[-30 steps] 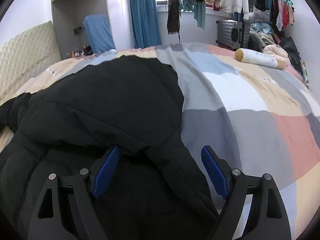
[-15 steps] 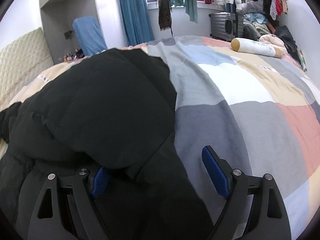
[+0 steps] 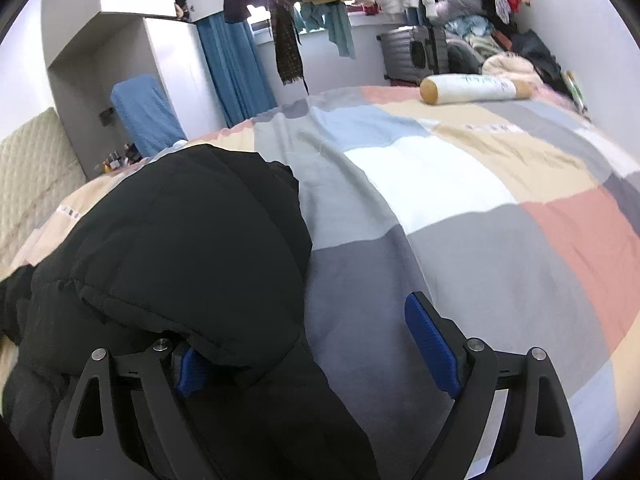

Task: Fold large clothes

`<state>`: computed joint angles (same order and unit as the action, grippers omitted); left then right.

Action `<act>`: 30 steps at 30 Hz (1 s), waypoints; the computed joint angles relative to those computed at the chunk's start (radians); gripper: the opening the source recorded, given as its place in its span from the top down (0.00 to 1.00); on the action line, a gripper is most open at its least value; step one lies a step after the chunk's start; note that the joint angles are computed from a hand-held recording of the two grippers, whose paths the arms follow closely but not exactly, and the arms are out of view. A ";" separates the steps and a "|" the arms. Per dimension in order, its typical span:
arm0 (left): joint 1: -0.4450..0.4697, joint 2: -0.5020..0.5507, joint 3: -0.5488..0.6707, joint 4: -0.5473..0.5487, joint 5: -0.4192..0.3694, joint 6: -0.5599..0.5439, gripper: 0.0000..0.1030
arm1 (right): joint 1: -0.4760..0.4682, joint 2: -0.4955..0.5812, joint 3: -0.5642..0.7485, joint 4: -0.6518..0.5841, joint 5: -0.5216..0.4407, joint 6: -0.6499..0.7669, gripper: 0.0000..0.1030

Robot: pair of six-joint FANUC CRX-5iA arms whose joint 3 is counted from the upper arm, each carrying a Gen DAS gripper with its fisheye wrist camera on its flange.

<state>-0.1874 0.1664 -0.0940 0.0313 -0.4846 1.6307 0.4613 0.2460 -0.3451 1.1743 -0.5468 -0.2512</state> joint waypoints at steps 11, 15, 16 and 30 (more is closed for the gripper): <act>-0.004 -0.086 -0.077 0.036 0.079 -0.061 0.00 | 0.129 -0.085 0.013 -0.100 -0.100 0.159 0.15; 0.001 -0.120 -0.112 0.068 0.104 -0.090 0.00 | 0.189 -0.114 0.032 -0.101 -0.154 0.154 0.14; 0.003 -0.129 -0.120 0.075 0.109 -0.095 0.00 | 0.204 -0.118 0.039 -0.103 -0.166 0.158 0.13; 0.031 -0.245 -0.279 0.318 0.202 -0.305 0.00 | 0.415 -0.207 -0.020 0.007 -0.238 0.099 0.09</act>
<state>-0.1560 -0.0784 -0.3726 0.3498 -0.2827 1.3253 0.8760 0.0385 -0.3651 1.1814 -0.7849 -0.1523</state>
